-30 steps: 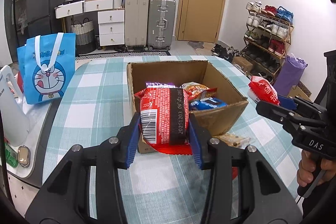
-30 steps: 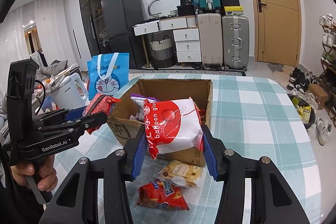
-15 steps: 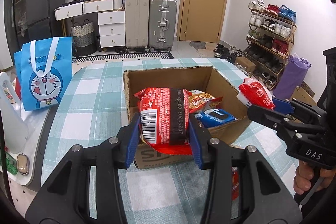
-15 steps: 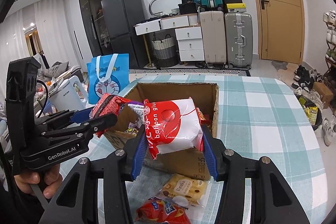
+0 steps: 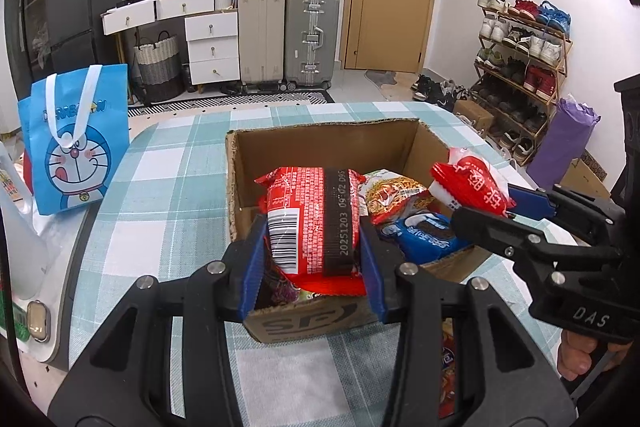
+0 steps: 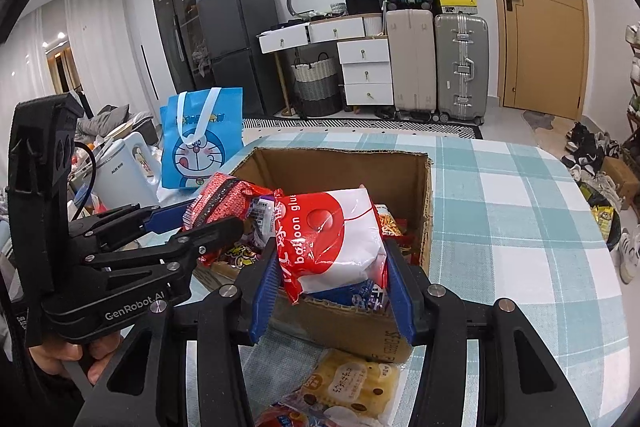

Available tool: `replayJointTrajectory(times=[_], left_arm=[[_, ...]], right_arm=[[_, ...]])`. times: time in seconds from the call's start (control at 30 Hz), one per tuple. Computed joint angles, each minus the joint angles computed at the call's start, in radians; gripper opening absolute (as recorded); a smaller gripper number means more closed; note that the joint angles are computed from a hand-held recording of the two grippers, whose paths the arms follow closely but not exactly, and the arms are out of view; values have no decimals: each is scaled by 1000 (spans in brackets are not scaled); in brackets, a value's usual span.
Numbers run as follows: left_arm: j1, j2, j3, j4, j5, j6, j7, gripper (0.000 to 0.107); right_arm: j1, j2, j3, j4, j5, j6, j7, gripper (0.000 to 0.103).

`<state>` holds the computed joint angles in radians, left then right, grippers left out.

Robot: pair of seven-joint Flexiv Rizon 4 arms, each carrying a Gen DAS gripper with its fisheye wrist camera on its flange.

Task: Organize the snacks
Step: 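Lower both packs into the box and open both grippers, then withdraw both tools from the box toward the remaining snacks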

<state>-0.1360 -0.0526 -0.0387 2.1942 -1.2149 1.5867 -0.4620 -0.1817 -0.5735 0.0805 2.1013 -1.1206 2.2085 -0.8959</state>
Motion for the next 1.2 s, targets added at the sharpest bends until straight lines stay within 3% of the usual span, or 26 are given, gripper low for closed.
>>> replayJointTrajectory(times=[0.43,0.53,0.6,0.7,0.8,0.87,1.1,1.17,1.2], left_arm=[[47,-59,-37,-22,83,9,-36,40],[61,-52,-32,-16,125,-13,-67,43],[65,-40,-44,-12,63,-21,-21,45],[38,-10,-42,-3,-62,-21,74,63],[-11,13,-26,1,-177,-4,170,80],[-42,16,-17,5,-198,49,188,81],[-70,76,30,71,-95,37,102,90],[-87,91,38,86,-112,50,113,102],[-109,95,39,83,-173,67,159,102]], right_arm=[[-11,-45,5,-79,-103,-56,97,53],[27,-21,-15,-35,-6,-44,7,61],[56,4,-22,11,104,-29,-93,66],[40,19,-2,42,160,-10,-151,80],[28,30,10,53,177,-21,-168,81],[13,36,21,61,183,-26,-166,83],[-34,54,32,102,179,5,-154,100],[-56,59,31,109,143,6,-127,102],[-60,61,28,113,133,9,-121,102]])
